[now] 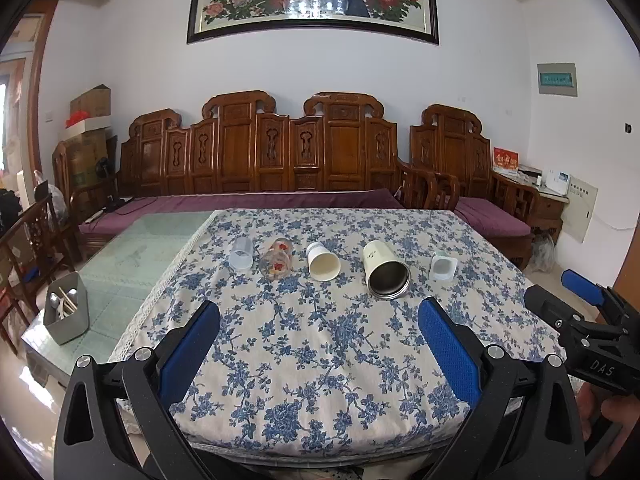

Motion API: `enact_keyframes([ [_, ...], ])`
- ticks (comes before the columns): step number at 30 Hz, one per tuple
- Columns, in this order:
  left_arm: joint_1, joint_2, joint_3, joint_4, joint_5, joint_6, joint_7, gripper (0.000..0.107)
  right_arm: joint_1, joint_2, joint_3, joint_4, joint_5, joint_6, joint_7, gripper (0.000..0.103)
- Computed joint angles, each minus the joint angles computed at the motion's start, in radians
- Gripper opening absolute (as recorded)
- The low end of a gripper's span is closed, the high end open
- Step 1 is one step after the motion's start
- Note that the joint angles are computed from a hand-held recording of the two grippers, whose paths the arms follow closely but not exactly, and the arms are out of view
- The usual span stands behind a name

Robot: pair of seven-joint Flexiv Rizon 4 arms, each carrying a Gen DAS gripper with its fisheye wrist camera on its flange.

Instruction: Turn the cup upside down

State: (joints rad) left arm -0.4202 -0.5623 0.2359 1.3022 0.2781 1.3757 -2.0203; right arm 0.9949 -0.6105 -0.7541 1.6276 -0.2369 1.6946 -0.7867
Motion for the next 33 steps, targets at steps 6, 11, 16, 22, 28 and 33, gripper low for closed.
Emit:
enact_keyframes([
  [6, 0.001, 0.004, 0.000, 0.004, 0.000, 0.006, -0.002, 0.095, 0.005, -0.004, -0.003, 0.000, 0.000, 0.003, 0.005, 0.101],
  [11, 0.002, 0.005, -0.002, 0.003, -0.002, 0.006, 0.001, 0.095, 0.009, -0.006, -0.007, -0.001, 0.005, 0.001, 0.003, 0.101],
  [16, 0.002, 0.006, -0.002, 0.007, -0.003, 0.011, 0.002, 0.095, 0.006, -0.004, -0.004, 0.000, 0.005, 0.002, -0.001, 0.101],
  [22, 0.001, 0.008, 0.000, 0.004, -0.003, 0.010, 0.003, 0.095, 0.006, -0.006, -0.003, -0.001, 0.009, 0.003, -0.002, 0.101],
  [28, -0.001, 0.009, 0.002, 0.002, 0.000, 0.008, 0.001, 0.095, 0.007, -0.006, -0.003, 0.000, 0.012, 0.002, -0.004, 0.101],
  [33, -0.002, 0.010, 0.002, 0.001, 0.002, 0.006, -0.001, 0.095, 0.009, -0.001, -0.005, 0.001, 0.007, 0.000, -0.002, 0.101],
])
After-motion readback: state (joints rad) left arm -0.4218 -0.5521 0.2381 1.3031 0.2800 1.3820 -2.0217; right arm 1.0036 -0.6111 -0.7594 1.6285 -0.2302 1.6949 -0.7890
